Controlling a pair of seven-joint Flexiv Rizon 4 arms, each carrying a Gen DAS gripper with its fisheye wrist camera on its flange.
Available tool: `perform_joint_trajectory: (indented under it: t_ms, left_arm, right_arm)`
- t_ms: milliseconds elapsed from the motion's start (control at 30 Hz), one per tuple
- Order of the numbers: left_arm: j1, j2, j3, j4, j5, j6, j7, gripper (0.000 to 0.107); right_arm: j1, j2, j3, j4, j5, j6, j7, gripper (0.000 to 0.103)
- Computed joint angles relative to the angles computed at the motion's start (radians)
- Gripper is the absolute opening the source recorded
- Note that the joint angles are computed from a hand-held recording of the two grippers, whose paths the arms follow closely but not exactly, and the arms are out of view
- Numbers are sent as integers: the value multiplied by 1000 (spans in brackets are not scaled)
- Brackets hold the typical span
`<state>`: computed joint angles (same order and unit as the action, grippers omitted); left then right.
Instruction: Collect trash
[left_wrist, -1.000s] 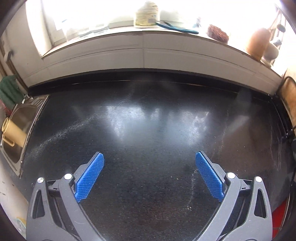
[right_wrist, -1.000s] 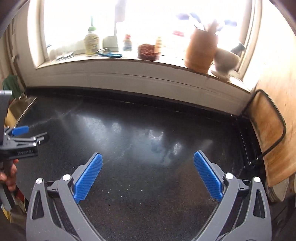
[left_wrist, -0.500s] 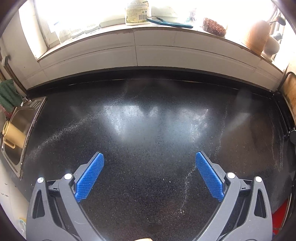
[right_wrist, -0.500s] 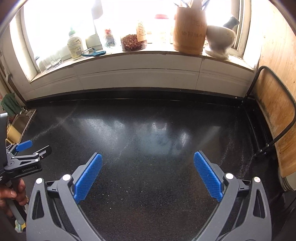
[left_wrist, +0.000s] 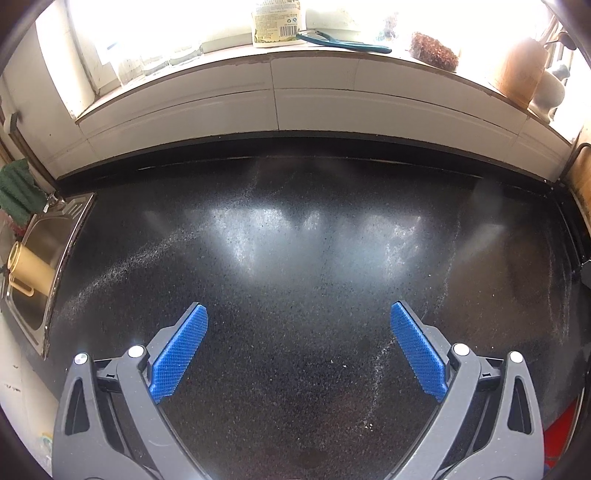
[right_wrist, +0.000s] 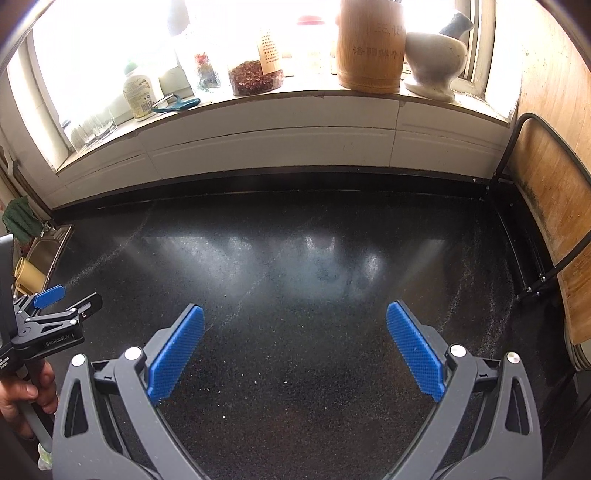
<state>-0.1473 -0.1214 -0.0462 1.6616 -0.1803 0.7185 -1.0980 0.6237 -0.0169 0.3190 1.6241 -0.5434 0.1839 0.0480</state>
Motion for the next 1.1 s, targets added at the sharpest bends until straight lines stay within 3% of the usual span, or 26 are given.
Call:
perform_joint_trajectory:
  t_ms: [1100]
  left_arm:
    - [4, 0, 1, 8, -13, 4, -1, 96]
  right_arm:
    - [13, -14, -2, -23, 0, -21, -19, 96]
